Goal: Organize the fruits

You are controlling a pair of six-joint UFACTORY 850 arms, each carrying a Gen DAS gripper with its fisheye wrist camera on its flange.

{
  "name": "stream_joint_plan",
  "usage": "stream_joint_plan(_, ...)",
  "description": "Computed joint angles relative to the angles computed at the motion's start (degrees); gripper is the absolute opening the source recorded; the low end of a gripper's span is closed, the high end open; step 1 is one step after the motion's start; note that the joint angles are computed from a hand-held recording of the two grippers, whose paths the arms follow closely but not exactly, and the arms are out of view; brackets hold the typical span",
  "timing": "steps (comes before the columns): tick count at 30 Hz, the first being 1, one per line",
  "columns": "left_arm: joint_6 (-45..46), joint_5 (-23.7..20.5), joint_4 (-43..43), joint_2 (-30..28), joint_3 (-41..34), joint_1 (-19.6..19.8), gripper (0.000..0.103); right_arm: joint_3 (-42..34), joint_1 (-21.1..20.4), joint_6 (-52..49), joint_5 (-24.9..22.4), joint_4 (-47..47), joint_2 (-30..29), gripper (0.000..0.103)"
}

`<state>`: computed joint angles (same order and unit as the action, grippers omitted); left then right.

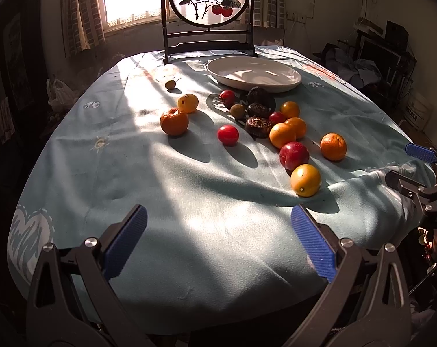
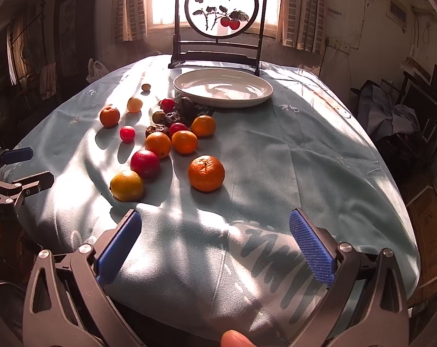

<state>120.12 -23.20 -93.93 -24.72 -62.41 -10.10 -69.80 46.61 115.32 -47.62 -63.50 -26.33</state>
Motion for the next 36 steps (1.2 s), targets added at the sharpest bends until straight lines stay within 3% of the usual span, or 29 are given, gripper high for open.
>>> stream_joint_plan(8, -4.2, 0.1, 3.7, -2.0, -1.8, -0.3, 0.101, 1.3, -2.7, 2.8, 6.4, -1.9, 0.4, 0.101)
stream_joint_plan(9, -4.6, -0.2, 4.2, -2.3, -2.0, -0.2, 0.101, 1.6, -3.3, 3.5, 7.6, -2.4, 0.4, 0.099)
stream_joint_plan(11, -5.1, -1.0, 4.9, -2.8, -2.5, 0.0, 0.101, 1.8, -4.5, 4.2, 10.4, -3.1, 0.2, 0.077)
stream_joint_plan(14, -4.3, -3.0, 5.0, -3.3, -2.8, 0.2, 0.101, 1.3, -6.5, 3.3, 14.0, -3.3, -0.6, 0.07)
stream_joint_plan(21, -1.8, -6.1, 5.3, -4.3, -3.7, 0.2, 0.101, -2.6, -9.8, -5.6, 15.8, 1.3, -3.8, 0.067)
stream_joint_plan(24, -5.2, -8.0, 8.7, -5.5, -5.2, 0.1, 0.101, -3.4, -10.9, -8.4, 17.5, 3.3, -4.9, 0.046)
stream_joint_plan(27, -9.2, -10.1, 12.6, -6.8, -6.9, -0.4, 0.101, -1.7, -10.8, -2.0, 18.3, -2.3, -4.2, 0.044)
stream_joint_plan(31, -14.2, -12.7, 17.6, -8.2, -9.2, -2.0, 0.098, 3.2, -10.7, 16.5, 20.1, -17.2, -1.3, 0.043)
stream_joint_plan(36, -22.1, -14.9, 24.7, -10.7, -12.6, -4.2, 0.075, 6.8, -12.1, 33.4, 24.1, -29.8, 0.7, 0.043)
